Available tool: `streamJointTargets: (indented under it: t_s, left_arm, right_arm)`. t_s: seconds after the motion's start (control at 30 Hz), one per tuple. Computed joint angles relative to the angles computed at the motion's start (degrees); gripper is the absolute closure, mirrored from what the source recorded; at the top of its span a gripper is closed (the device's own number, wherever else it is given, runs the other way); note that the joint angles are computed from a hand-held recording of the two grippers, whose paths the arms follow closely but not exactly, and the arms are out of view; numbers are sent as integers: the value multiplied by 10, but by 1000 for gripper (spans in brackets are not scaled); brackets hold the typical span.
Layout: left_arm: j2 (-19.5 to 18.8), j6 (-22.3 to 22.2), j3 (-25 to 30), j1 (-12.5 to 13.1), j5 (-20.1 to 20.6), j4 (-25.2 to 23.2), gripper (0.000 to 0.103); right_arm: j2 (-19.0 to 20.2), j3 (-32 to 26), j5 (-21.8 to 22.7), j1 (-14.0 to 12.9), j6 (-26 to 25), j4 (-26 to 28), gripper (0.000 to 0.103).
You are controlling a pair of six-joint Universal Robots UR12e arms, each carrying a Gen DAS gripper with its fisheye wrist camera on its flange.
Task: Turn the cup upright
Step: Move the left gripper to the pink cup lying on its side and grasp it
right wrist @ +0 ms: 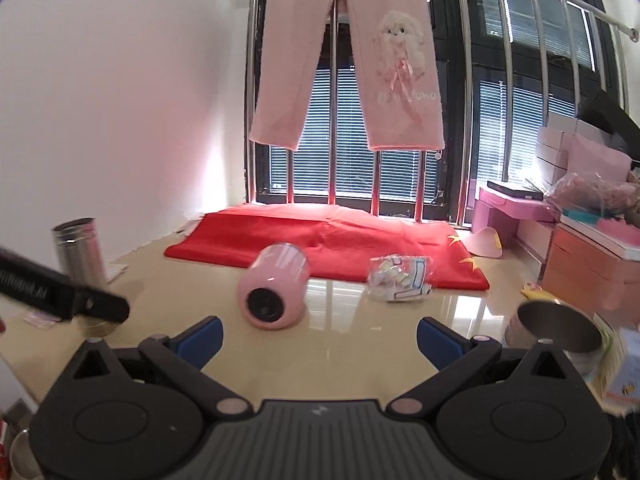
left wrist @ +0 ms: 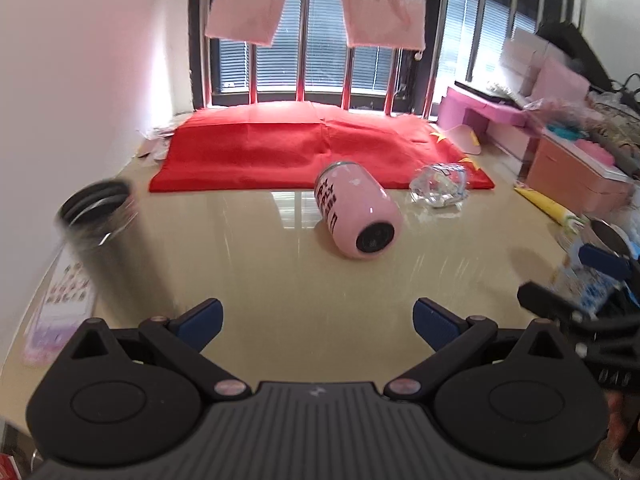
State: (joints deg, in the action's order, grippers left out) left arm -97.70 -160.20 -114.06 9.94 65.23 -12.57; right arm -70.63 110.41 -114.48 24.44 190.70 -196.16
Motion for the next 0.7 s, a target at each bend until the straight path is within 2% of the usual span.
streamJointTargets:
  t_s: [0.1, 0.37, 0.6, 0.7]
  left_arm:
    - [-28, -3, 41, -25, 32, -13, 0]
    - [-93, -15, 139, -71, 79, -74, 0]
    - [-147, -47, 236, -101, 128, -203, 0]
    - [-169, -50, 269, -110, 145, -239, 0]
  right_arm:
    - [11, -12, 19, -19, -6, 3, 0]
    - [47, -56, 43, -51, 4, 31, 0]
    - [62, -77, 80, -72, 34, 71, 0]
    - [65, -79, 94, -77, 41, 83, 0]
